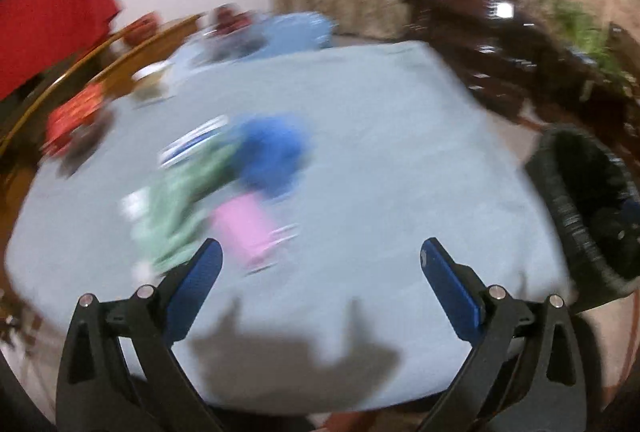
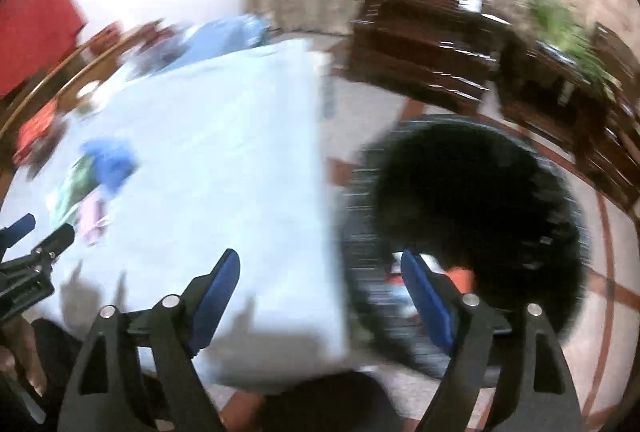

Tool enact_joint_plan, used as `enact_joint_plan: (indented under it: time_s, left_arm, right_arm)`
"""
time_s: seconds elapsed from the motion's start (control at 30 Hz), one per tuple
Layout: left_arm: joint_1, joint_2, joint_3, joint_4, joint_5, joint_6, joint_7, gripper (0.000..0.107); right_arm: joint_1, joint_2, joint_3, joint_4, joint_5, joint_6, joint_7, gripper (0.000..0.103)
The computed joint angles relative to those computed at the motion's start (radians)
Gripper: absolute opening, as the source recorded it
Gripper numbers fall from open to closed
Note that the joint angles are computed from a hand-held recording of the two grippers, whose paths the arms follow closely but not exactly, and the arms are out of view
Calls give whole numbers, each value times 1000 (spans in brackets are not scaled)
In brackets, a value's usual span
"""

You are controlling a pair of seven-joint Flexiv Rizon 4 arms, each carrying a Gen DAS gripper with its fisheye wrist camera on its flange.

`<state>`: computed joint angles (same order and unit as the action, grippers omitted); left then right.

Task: Collect trash
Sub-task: 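Move the left tool to the green glove and grasp its white cuff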

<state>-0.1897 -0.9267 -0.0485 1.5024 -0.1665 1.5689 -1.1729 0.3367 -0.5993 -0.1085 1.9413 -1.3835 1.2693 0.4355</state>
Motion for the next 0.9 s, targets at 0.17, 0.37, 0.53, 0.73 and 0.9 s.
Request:
enact_joint_plan:
  time_s: [0.17,0.37,0.53,0.73,0.9]
  left_arm:
    - [120,14,13,32,-42,-18,-22,97]
    - [214,-27,-6,-14,-74,-80,-20,97]
    - [234,-82,-21,-84,-79,-126,7,97]
    - [217,-148,-3,-183,-75,-188,16,95]
    - [216,-183,-11,-252,-81,-246,23,76]
  right_arm:
    - [70,-168,59,-234,209,2,-239,78]
    - [126,-340,134,-497,430,-86,-512,77]
    - [142,-438,183,-662,564,-169,-690,75]
    - [162,-507,184,-798,673,-223,-814,71]
    - [179,-537,163,-861,745,-247,-887,71]
